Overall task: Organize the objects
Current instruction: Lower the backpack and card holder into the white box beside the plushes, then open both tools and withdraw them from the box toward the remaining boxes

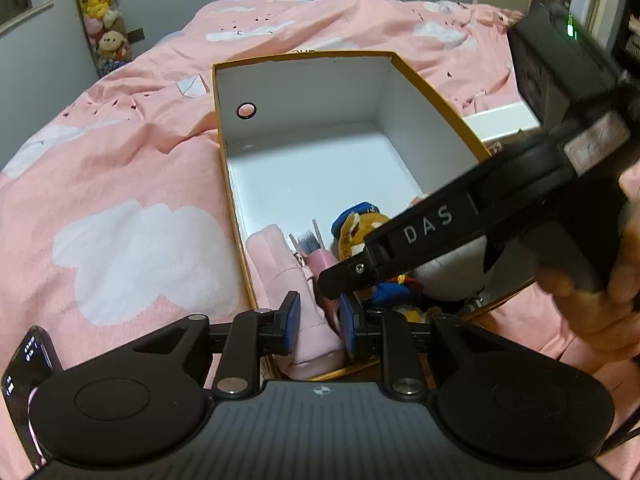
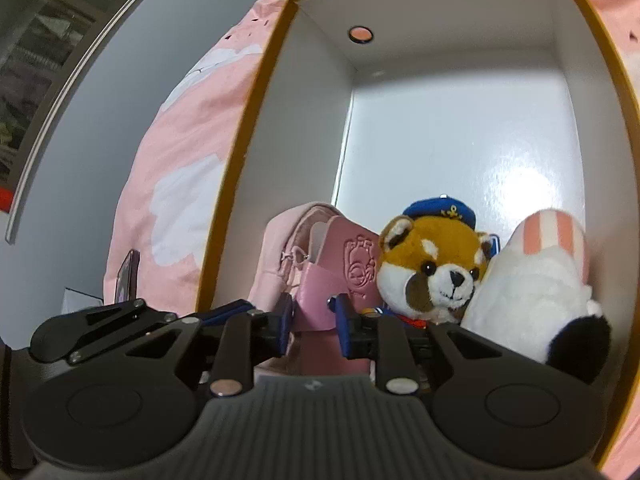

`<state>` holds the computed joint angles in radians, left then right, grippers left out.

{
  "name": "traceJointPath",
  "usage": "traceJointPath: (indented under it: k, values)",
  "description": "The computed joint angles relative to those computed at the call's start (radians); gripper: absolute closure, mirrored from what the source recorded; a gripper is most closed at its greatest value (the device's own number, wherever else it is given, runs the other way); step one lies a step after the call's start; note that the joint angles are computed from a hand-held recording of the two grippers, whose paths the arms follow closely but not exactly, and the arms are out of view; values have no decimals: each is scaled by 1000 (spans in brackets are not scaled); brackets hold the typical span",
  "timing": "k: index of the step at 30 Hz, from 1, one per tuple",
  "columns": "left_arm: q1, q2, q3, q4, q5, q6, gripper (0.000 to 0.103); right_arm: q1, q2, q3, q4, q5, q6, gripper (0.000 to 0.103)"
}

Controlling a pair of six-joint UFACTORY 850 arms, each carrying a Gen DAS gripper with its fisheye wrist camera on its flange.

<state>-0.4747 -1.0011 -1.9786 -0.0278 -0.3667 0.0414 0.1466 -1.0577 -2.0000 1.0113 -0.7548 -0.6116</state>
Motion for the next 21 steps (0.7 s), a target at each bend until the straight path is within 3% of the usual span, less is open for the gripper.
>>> traceJointPath:
  k: [7, 12, 18, 21]
  values:
    - [-3, 13, 16, 3, 25, -12, 76, -1, 44, 56, 35, 33, -80, 76]
    - [-1, 23, 21, -63, 51, 42, 76, -2, 123, 144, 0, 136, -156, 75]
    - [-10, 19, 9, -93, 80, 85, 76, 3, 177, 177, -332, 233, -125, 66]
    - [-15, 15, 3, -118, 84, 113, 76, 7, 186, 174, -516, 225, -105, 66]
